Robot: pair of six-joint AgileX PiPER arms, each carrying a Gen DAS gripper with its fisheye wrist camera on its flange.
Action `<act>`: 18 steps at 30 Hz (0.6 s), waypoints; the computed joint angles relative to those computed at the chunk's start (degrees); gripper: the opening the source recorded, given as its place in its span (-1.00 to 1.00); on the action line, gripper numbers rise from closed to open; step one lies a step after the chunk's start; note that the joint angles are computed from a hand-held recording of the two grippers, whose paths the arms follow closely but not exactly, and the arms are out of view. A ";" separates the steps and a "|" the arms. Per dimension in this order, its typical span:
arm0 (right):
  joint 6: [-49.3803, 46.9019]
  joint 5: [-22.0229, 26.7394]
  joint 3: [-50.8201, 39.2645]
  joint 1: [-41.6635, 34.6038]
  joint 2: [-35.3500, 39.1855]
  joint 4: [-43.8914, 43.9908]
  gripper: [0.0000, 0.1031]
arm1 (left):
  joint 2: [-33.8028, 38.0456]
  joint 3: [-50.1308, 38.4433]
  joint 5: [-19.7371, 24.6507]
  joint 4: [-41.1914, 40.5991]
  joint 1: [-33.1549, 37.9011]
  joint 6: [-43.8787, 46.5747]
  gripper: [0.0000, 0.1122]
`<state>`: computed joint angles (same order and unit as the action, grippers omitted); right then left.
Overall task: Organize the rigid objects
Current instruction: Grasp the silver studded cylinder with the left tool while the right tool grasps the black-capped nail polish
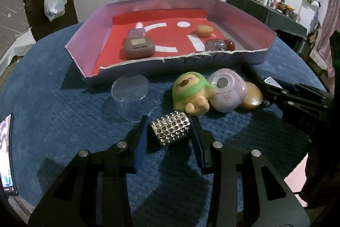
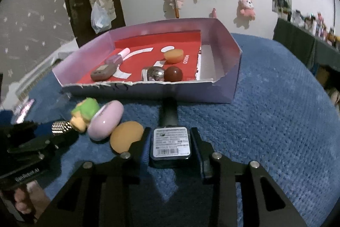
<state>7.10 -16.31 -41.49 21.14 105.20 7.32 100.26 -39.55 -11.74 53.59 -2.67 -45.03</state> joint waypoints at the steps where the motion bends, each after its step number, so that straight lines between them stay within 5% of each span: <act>1: 3.93 -0.22 0.56 -0.52 -0.63 -3.64 -0.27 | -0.39 0.27 -0.48 0.78 0.28 -0.66 -0.36; 8: 22.37 -2.61 3.07 -2.31 -4.60 -22.25 -0.27 | -2.43 1.45 -3.06 5.65 2.37 -4.91 -0.36; 18: 21.46 -2.98 4.33 1.11 -8.25 -21.20 -0.27 | -5.84 3.85 -5.73 5.83 4.40 -4.27 -0.36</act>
<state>28.56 -19.29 -37.16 22.25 96.96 -13.89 94.42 -35.70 -17.47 59.42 1.73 -49.30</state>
